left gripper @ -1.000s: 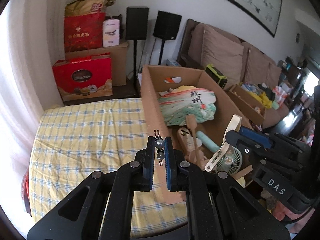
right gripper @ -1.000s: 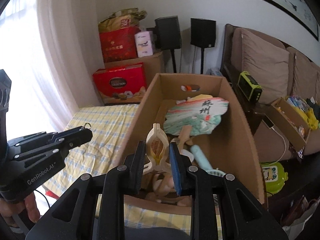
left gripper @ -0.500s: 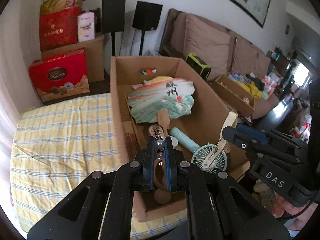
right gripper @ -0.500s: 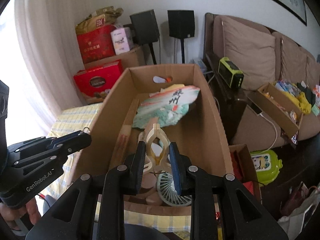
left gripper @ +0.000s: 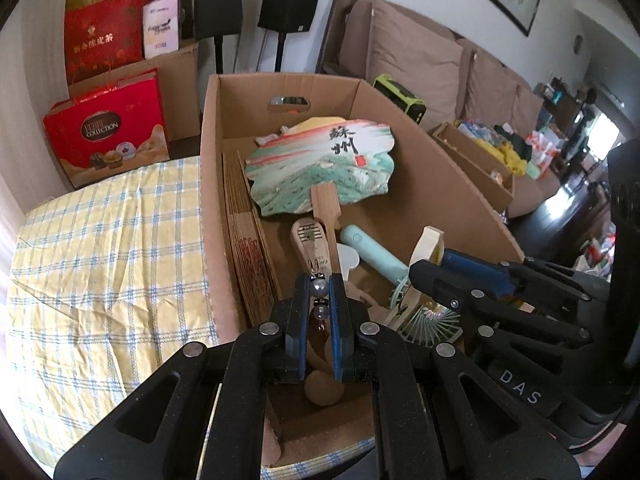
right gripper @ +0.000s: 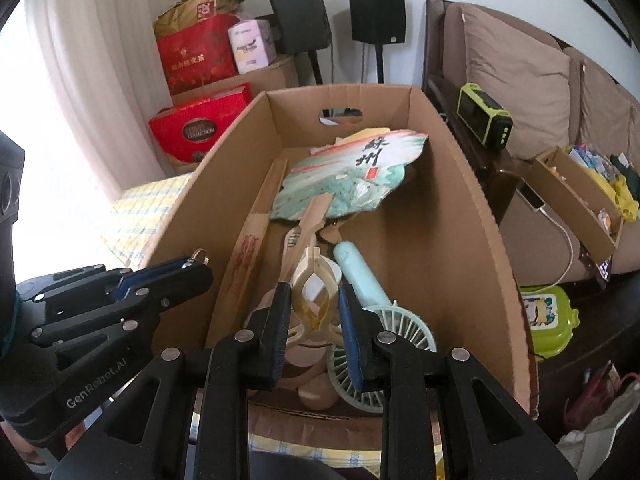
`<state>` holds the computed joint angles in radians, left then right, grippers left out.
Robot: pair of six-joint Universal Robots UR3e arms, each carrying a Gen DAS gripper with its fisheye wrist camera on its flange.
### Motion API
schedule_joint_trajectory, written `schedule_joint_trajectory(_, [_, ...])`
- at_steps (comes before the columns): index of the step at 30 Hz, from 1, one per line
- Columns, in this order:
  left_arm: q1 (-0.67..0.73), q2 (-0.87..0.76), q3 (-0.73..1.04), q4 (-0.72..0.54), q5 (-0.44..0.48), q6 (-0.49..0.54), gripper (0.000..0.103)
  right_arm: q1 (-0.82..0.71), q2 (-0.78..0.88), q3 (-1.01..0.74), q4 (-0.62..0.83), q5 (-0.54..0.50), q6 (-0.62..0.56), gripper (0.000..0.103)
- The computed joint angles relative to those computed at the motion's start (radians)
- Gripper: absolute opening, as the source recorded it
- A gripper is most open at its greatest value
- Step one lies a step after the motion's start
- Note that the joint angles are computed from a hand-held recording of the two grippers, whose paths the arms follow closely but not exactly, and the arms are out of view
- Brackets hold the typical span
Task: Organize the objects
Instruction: 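Lower the cream clip into the box with the right gripper while the left lowers the pin, then open both grippers in the box and withdraw them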
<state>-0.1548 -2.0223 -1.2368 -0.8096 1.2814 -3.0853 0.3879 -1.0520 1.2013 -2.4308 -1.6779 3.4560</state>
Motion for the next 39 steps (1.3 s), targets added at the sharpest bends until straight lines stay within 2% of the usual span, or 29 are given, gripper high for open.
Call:
schedule_joint_trajectory(8, [-0.014, -0.023, 0.005, 0.004, 0.019, -0.002, 0.009, -0.009, 0.023, 0.002, -0.013, 0.010, 0.016, 0.025])
schedule_joint_trajectory(11, [-0.010, -0.020, 0.003, 0.006, 0.015, -0.006, 0.010, -0.011, 0.019, 0.011, -0.022, 0.005, 0.020, 0.030])
schedule_joint_trajectory(14, [-0.011, -0.015, 0.001, 0.008, 0.018, -0.005, 0.015, -0.010, 0.009, 0.018, -0.032, -0.002, 0.025, 0.032])
schedule_joint_trajectory(16, [-0.013, -0.008, -0.005, 0.015, 0.021, -0.008, 0.026, -0.010, 0.001, 0.026, -0.039, -0.005, 0.025, 0.033])
schedule_joint_trajectory(19, [-0.008, 0.008, -0.019, 0.028, 0.022, -0.019, 0.036, -0.004, -0.013, 0.033, -0.044, -0.022, 0.029, 0.034])
schedule_joint_trajectory(21, [0.001, 0.018, -0.028, 0.031, 0.006, -0.022, 0.038, -0.004, -0.024, 0.042, -0.052, -0.027, 0.030, 0.038])
schedule_joint_trajectory(24, [0.004, 0.031, -0.031, 0.033, 0.016, -0.034, 0.050, -0.001, -0.037, 0.050, -0.057, -0.044, 0.032, 0.039])
schedule_joint_trajectory(25, [0.016, 0.041, -0.041, 0.033, -0.011, -0.035, 0.052, -0.002, -0.046, 0.058, -0.063, -0.044, 0.033, 0.041])
schedule_joint_trajectory(27, [0.026, 0.056, -0.052, 0.032, -0.028, -0.042, 0.054, -0.001, -0.060, 0.073, -0.075, -0.048, 0.036, 0.049])
schedule_joint_trajectory(29, [0.032, 0.073, -0.066, 0.039, -0.034, -0.042, 0.057, 0.005, -0.075, 0.086, -0.084, -0.059, 0.037, 0.053])
schedule_joint_trajectory(31, [0.039, 0.090, -0.082, 0.042, -0.037, -0.047, 0.068, 0.012, -0.087, 0.101, -0.094, -0.071, 0.036, 0.056])
schedule_joint_trajectory(35, [0.065, 0.147, -0.135, 0.048, -0.072, -0.048, 0.070, 0.029, -0.108, 0.122, -0.111, -0.083, 0.035, 0.063])
schedule_joint_trajectory(37, [0.070, 0.174, -0.160, 0.052, -0.074, -0.042, 0.077, 0.046, -0.113, 0.117, -0.106, -0.110, 0.031, 0.066])
schedule_joint_trajectory(39, [0.079, 0.208, -0.194, 0.066, -0.073, -0.038, 0.083, 0.051, -0.118, 0.113, -0.106, -0.118, 0.025, 0.074])
